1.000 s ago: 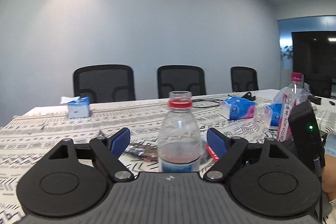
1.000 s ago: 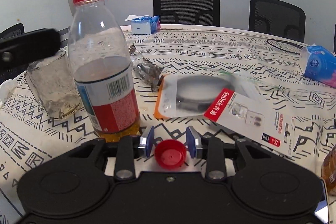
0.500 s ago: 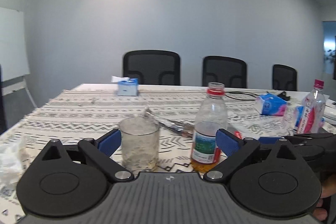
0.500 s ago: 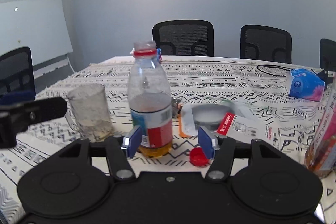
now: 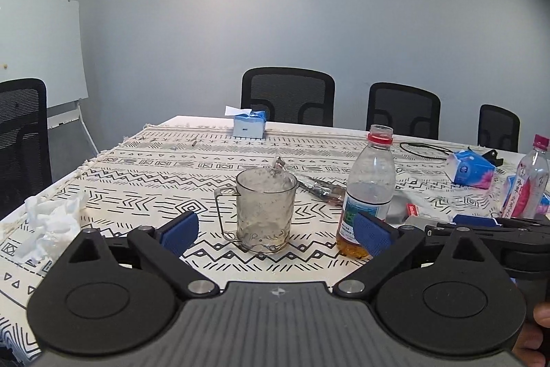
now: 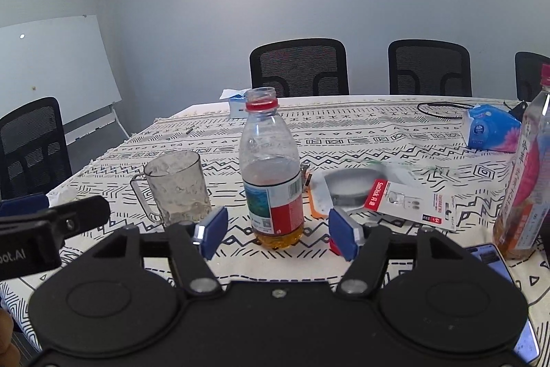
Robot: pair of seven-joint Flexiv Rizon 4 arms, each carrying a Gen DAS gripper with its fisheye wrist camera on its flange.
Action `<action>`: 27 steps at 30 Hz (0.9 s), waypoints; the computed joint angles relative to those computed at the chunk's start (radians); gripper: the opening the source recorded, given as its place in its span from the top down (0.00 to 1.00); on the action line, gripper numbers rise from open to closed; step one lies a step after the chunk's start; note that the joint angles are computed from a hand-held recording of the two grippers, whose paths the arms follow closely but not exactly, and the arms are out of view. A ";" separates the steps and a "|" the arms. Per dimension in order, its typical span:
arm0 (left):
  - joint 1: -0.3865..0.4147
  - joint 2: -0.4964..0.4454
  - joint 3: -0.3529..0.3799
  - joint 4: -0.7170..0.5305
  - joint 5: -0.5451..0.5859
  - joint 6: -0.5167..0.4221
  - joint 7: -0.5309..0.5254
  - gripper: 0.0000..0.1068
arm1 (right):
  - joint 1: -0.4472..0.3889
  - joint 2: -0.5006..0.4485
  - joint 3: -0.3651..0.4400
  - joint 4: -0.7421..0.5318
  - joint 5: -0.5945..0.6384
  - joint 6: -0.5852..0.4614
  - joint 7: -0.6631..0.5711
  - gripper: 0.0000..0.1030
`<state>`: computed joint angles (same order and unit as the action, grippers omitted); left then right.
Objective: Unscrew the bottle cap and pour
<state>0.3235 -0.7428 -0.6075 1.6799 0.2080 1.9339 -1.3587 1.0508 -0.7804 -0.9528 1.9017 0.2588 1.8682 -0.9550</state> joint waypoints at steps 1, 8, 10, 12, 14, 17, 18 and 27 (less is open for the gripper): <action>0.002 0.004 -0.001 0.004 0.002 0.001 0.000 0.08 | 0.004 0.000 -0.004 0.001 0.001 -0.001 -0.001 0.33; -0.021 0.023 0.031 0.017 -0.009 0.005 -0.008 0.08 | 0.032 -0.012 -0.031 0.008 0.016 0.006 0.002 0.30; -0.018 0.022 0.030 0.016 -0.008 0.003 -0.010 0.08 | 0.035 -0.013 -0.033 0.009 0.018 0.007 0.002 0.30; -0.014 0.020 0.026 0.015 -0.008 -0.002 -0.009 0.08 | 0.041 -0.015 -0.038 0.012 0.021 0.007 0.003 0.29; -0.017 0.023 0.030 0.016 -0.013 -0.005 -0.010 0.08 | 0.043 -0.016 -0.039 0.012 0.022 0.006 0.003 0.28; -0.013 0.020 0.025 0.016 -0.013 -0.010 -0.004 0.08 | 0.048 -0.018 -0.046 0.012 0.023 0.002 0.008 0.28; -0.011 0.020 0.022 0.017 -0.012 -0.009 -0.002 0.08 | 0.045 -0.018 -0.044 0.011 0.021 0.004 0.009 0.28; -0.011 0.018 0.021 0.023 -0.014 0.001 0.001 0.08 | 0.040 -0.020 -0.040 0.008 0.018 0.005 0.005 0.27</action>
